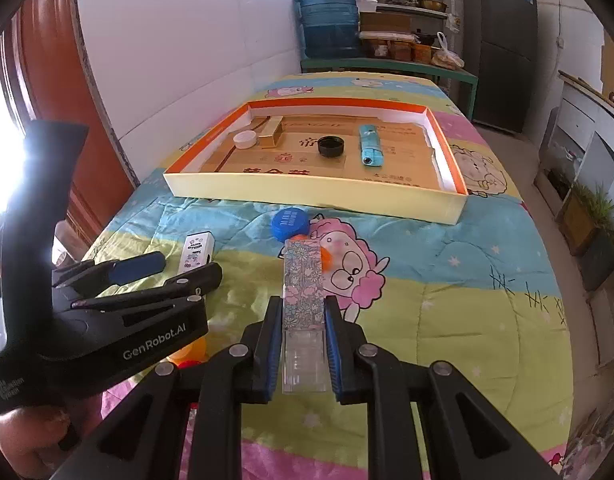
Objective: Organize rigid objects
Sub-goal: 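Grasp the Hello Kitty box with the left tool while the right tool grasps the clear tube, then carry the Hello Kitty box and clear tube into the box lid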
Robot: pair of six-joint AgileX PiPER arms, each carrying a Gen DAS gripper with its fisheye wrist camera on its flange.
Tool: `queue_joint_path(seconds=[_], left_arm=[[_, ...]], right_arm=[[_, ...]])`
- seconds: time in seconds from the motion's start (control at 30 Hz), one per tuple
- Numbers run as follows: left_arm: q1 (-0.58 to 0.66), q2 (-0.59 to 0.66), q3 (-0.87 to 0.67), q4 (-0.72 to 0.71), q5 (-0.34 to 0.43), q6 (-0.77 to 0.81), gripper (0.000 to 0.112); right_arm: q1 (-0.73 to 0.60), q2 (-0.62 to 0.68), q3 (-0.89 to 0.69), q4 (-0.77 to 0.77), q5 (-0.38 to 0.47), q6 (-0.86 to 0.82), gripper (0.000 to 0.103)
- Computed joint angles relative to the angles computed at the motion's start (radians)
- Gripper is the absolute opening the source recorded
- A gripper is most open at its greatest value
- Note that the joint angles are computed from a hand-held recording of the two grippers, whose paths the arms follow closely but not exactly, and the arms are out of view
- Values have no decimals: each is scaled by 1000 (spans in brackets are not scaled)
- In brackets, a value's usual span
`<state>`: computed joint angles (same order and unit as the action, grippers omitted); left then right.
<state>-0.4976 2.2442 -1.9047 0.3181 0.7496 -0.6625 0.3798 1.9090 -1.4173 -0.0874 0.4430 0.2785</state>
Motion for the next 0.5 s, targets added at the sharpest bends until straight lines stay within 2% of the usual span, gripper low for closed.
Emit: queue_joint_path(seconds=[0.2,0.23,0.33,0.5], left_arm=[[13,-12,24,-37,-31,46,60],[17,-16,34,-47,-46,66,57],[29,-29,62,-67,-85,119,28],[54,-28,53,-143,-87,227,27]], right_arm=[[-8,-3,11,25,-14,-13,20],[-9,-3,14,27,-17,-12,20],[-15,-6,22,43,-27,-20,20],[-25,-7,29,69,-35,-39,20]])
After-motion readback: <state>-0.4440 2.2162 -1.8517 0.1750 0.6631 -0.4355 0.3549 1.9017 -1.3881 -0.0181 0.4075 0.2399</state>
